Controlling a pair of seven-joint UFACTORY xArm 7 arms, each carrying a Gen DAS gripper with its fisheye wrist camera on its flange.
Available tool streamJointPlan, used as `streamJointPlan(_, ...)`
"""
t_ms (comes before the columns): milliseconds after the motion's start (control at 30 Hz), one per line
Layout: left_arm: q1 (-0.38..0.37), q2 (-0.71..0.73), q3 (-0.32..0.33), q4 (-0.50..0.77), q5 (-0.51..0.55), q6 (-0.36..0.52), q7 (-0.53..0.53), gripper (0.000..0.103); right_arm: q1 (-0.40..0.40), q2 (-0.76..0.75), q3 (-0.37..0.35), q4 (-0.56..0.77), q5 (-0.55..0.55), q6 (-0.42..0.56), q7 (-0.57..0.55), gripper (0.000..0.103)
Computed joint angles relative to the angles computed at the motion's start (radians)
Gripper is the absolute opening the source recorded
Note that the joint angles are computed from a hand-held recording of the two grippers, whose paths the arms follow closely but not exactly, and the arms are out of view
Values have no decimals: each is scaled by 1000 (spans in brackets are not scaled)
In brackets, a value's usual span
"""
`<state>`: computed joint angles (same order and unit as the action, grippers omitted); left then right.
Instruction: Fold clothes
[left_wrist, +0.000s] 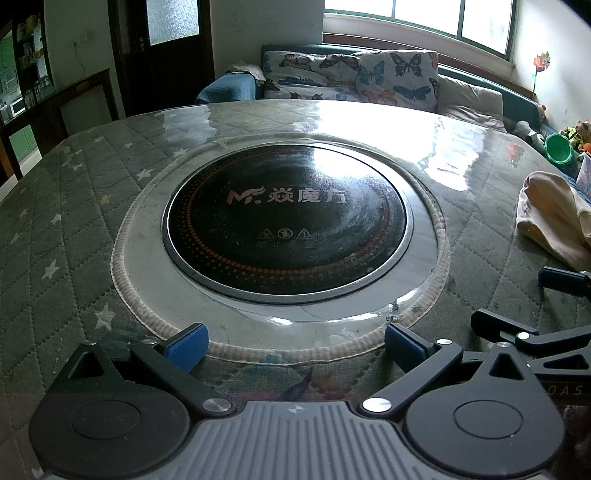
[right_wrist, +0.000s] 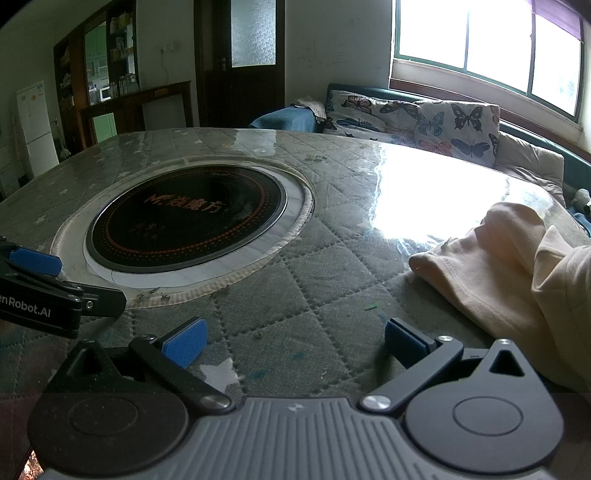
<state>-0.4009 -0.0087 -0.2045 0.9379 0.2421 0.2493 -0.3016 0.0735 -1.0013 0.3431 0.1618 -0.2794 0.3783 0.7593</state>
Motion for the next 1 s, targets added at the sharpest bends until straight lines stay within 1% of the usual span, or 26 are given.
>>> streamJointPlan(167,-2,-3,-1,5,-31,14,24,103,-5,5,7,-3,-6,-7,7,103)
streamJointPlan(267,-2,-4,-1,10,-45,24,36,103,1,-9,-3,-7,-6,5,-4,103)
streamJointPlan(400,-1,0,0,15,-47,28,41,103,-5,8,15,6,-8,4,9,103)
streamJointPlan(500,-2,-1,-1,13,-30,23,26,103,-4,10,18,8,-12,6,15,103)
streamJointPlan(900,-1,15,4,41,0,21,36,103,4,7,5,5,-14,6,15,103)
streamJointPlan(1000,-4,21,3,50,-22,19,71,103,14,7,-7,6,-9,8,3,103)
